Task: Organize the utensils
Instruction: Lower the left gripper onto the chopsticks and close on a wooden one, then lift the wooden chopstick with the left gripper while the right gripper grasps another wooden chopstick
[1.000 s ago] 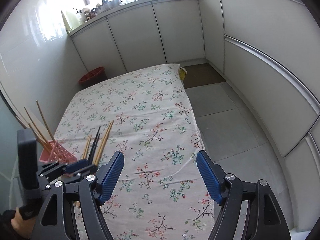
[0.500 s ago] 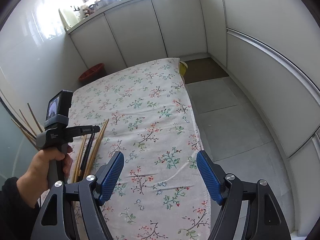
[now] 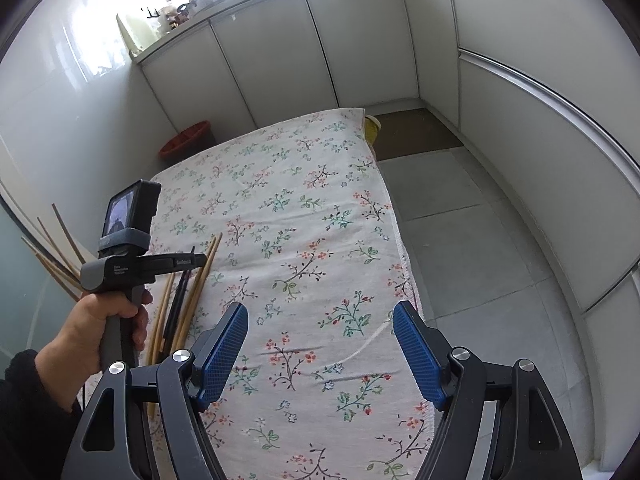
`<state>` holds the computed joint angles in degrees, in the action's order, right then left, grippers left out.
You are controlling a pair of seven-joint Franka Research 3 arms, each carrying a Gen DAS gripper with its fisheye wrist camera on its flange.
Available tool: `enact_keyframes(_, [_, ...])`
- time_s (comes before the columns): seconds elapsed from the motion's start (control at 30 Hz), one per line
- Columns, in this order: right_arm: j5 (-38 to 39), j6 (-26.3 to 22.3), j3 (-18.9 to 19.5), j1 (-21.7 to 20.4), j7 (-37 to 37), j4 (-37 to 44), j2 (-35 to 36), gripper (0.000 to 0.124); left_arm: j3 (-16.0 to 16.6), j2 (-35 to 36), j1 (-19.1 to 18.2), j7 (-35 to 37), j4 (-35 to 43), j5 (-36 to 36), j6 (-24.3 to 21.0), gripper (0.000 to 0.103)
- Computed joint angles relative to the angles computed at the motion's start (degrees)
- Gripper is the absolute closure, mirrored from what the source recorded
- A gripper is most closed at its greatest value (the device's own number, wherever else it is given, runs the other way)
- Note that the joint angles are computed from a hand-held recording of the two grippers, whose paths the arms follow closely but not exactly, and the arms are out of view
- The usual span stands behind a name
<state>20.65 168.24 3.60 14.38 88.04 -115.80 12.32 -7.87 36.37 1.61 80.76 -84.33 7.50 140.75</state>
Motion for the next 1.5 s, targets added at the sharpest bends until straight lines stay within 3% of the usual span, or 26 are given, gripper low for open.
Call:
enact_keyframes(0.17, [0.3, -0.3, 0.1, 0.1, -0.1, 0.4, 0.2, 0.048, -0.8, 0.0, 0.8, 0.8, -0.5, -1.5, 0.3, 0.099])
enact_keyframes(0.23, [0.4, -0.3, 0.2, 0.1, 0.0, 0.4, 0.2, 0.048, -2.3, -0.1, 2.1, 2.3, -0.7, -4.1, -1.5, 0.096])
enact_keyframes(0.6, [-0.6, -0.7, -0.4, 0.5, 1.6, 0.8, 0.7, 0.048, -7.3, -7.6, 4.5, 13.1, -12.9, -13.5, 6.4, 0.097])
enact_keyframes(0.8, [-0.2, -1.1, -0.3, 0.4, 3.2, 1.5, 1.2, 0.048, -10.6, -17.7, 6.5, 25.0, -23.9, -21.6, 12.1, 0.097])
enact_keyframes(0.93, [1.6, -2.0, 0.5, 0.1, 4.1, 3.2, 2.3, 0.048, -12.3, -27.6, 9.2, 37.5, -32.9, -33.6, 14.9, 0.097])
enact_keyframes(1.13, [6.3, -3.8, 2.7, 0.0, 4.0, 7.0, 5.0, 0.048, -8.1, -38.7, 8.5, 52.2, -40.7, -51.5, 15.0, 0.097])
enact_keyframes(1.27, [3.6, -6.2, 1.6, 2.6, 7.0, 11.4, 8.2, 0.048, -3.6, -43.5, 6.2, 59.0, -44.6, -58.1, 16.2, 0.097])
enact_keyframes(1.43, [-0.5, -10.4, 0.7, 5.1, 10.7, 19.1, 13.8, 0.065, 3.0, -46.4, 3.7, 63.6, -46.0, -63.2, 13.5, 0.097])
enact_keyframes(1.5, [-2.3, -13.1, 0.1, 6.0, 12.7, 23.8, 17.3, 0.074, 4.7, -47.1, 2.6, 64.3, -46.6, -63.2, 14.4, 0.097])
